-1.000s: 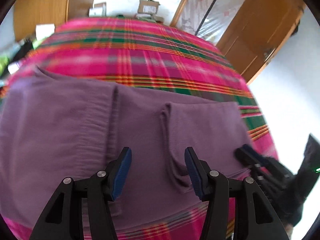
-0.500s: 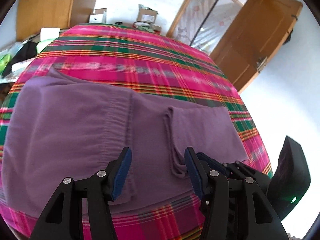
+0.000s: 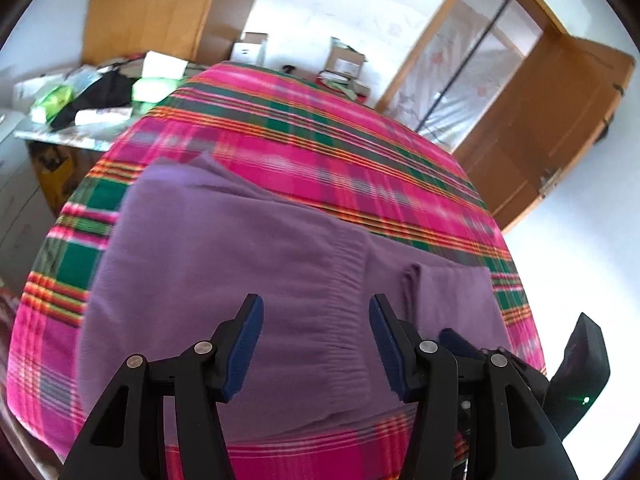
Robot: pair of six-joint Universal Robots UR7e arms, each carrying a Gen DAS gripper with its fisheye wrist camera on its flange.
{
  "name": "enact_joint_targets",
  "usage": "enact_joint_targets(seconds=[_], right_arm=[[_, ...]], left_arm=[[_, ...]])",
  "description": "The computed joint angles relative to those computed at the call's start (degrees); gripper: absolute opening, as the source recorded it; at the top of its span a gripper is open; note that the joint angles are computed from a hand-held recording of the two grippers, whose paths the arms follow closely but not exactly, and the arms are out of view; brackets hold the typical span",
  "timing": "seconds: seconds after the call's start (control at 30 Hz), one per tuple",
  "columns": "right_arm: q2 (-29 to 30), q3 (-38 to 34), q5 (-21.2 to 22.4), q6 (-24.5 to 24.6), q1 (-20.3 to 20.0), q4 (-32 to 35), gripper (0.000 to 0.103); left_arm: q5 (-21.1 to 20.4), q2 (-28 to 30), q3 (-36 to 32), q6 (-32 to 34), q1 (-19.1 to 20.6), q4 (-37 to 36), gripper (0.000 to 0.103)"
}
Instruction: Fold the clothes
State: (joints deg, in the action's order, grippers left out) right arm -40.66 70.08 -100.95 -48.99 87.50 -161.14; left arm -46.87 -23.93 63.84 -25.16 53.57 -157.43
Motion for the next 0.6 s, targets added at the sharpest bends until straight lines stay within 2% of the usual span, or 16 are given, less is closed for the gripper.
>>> enact_joint_targets(seconds=[0.1,0.2,0.4,0.6], right_arm=[[0.86,-1.3,-2.07,0.73,0.28,2.04,0.022],[0.64,-0.59,-2.83,-0.02,0.72,1.38,0.022],[-0.64,1.32,0.53,-0.42,1.39,-0.34,0.022],[-1.38,2.85,7.13,-2.32,2.09,1.74,0.022]], left_arm=[[2.3,-1.86,2.84,-1.07,0.2,-1.07,0.057],[3.88,-3.67,5.21,-2.67,0.56,-1.59,0.057],[6.26,-6.84,8.53,-5.07,1.37,0.88,0.057],[6.97,-10.69,14.34,-9.92,2.5,-0.3,0.057]])
